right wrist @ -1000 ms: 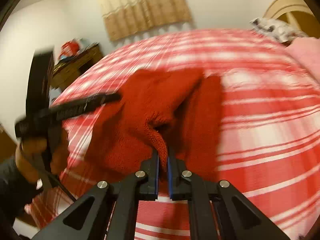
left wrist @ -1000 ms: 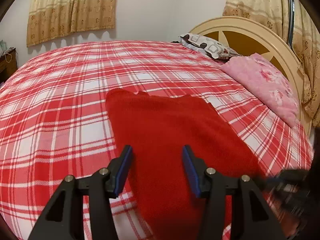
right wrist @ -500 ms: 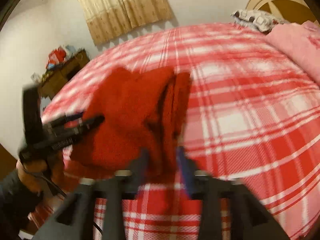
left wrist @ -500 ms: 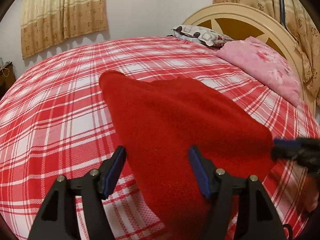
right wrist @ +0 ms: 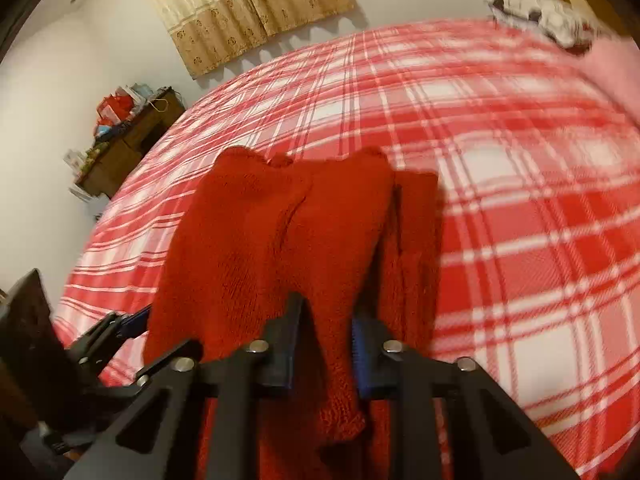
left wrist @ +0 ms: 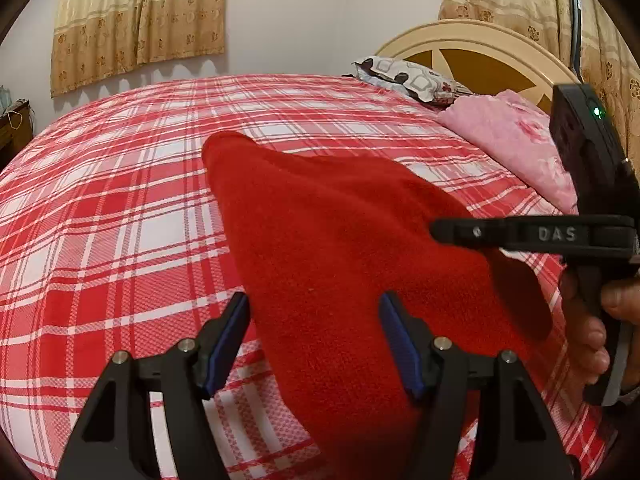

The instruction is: Fold small clothes

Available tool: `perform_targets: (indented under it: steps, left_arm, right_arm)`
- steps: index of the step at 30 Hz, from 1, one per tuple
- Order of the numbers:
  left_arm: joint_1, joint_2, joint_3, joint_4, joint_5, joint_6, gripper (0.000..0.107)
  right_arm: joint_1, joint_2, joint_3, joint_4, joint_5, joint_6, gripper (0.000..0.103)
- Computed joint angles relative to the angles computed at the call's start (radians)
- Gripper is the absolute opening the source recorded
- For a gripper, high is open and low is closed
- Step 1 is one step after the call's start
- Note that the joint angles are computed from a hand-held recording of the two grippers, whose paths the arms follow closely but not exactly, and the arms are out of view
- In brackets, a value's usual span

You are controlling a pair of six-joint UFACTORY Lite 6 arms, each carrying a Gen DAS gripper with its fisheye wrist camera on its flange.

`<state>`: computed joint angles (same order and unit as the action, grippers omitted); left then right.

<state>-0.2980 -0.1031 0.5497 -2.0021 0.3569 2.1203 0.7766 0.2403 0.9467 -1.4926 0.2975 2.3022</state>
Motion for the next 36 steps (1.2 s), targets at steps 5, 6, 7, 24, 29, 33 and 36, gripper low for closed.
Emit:
perform_targets:
  steps: [5,6,7,24,29,33,36]
  left_arm:
    - [0.007,-0.027,-0.022,0.014,0.026,-0.009,0.078]
    - [-0.002,-0.026,-0.025,0.009,0.026,-0.003,0.079]
    - [-0.006,-0.021,-0.024,0.003,0.024,0.003,0.079]
    - [-0.027,-0.010,-0.012,0.007,0.004,-0.049,0.088]
    - [0.041,-0.100,-0.079,0.064,0.052,-0.077,0.088]
    - [0.058,-0.082,-0.075,0.069,0.062,-0.073,0.092]
    - [0.045,-0.048,-0.047,0.046,0.038,-0.063,0.097]
  right_arm:
    - [0.109,-0.160,-0.075,0.034,0.239,-0.013,0.007]
    - [0.113,-0.166,-0.083,0.064,0.258,-0.035,0.007]
    - [0.102,-0.152,-0.087,0.087,0.252,-0.050,0.007]
    - [0.329,-0.285,-0.255,-0.076,0.295,0.178,0.046]
    - [0.288,-0.180,-0.235,-0.033,0.217,0.147,0.046]
    - [0.235,-0.182,-0.282,-0.084,0.163,0.206,0.046]
    - [0.248,-0.148,-0.250,0.047,0.193,0.056,0.046]
